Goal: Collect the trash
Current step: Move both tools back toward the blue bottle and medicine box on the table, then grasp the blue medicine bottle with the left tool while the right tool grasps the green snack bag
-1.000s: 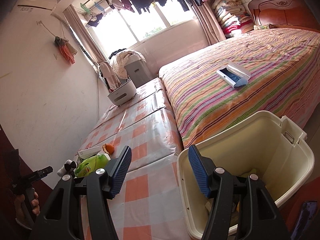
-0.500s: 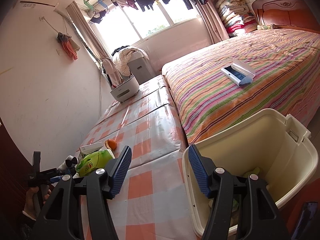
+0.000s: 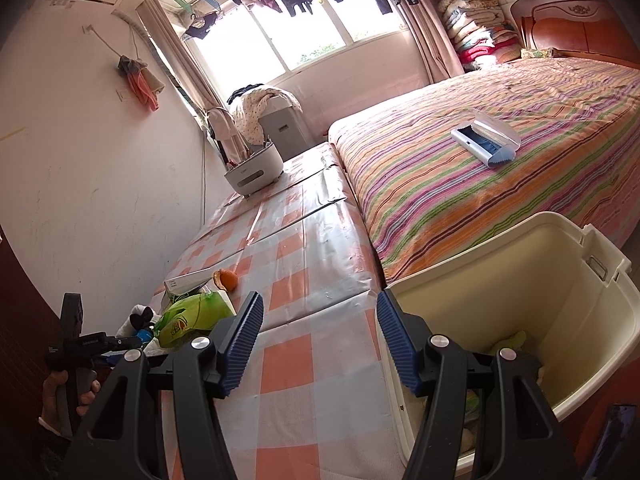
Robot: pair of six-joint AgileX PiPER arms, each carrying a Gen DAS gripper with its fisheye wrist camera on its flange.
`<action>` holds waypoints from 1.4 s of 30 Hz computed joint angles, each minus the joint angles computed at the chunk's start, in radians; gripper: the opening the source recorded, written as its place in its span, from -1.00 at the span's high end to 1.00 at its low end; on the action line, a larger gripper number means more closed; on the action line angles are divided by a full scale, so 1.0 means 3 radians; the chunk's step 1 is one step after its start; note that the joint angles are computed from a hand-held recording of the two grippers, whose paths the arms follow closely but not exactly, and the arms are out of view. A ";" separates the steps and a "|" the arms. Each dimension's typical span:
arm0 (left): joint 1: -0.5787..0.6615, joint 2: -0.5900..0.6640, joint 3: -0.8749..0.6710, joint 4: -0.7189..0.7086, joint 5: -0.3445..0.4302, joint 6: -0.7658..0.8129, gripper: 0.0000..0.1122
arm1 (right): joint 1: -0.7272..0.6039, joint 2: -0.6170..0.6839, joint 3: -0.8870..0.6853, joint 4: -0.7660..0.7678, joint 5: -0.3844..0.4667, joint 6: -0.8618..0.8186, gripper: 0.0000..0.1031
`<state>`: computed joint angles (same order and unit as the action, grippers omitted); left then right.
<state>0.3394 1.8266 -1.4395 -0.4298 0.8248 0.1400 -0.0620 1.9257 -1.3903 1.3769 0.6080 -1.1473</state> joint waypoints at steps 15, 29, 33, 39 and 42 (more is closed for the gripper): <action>0.0177 0.0155 -0.0068 -0.0175 -0.0016 -0.0517 0.20 | 0.0312 0.0011 -0.0060 0.0008 -0.0046 -0.0151 -0.12; 0.0310 -0.0109 0.0471 -0.0952 -0.0169 -0.0183 0.24 | 0.0906 0.0741 -0.1453 -0.1064 0.0745 0.0611 -0.12; 0.0298 -0.0251 0.0604 -0.1040 -0.0155 -0.0092 0.24 | 0.1054 0.0710 -0.1423 -0.1167 0.0538 -0.0210 -0.12; 0.0264 -0.0459 0.0793 -0.1182 -0.0152 0.0045 0.25 | 0.1277 0.0501 -0.0920 -0.0812 -0.0280 -0.2076 -0.48; 0.0209 -0.0528 0.0833 -0.1146 -0.0180 0.0022 0.25 | 0.1346 0.0644 -0.1032 -0.0932 -0.0447 -0.2089 -0.48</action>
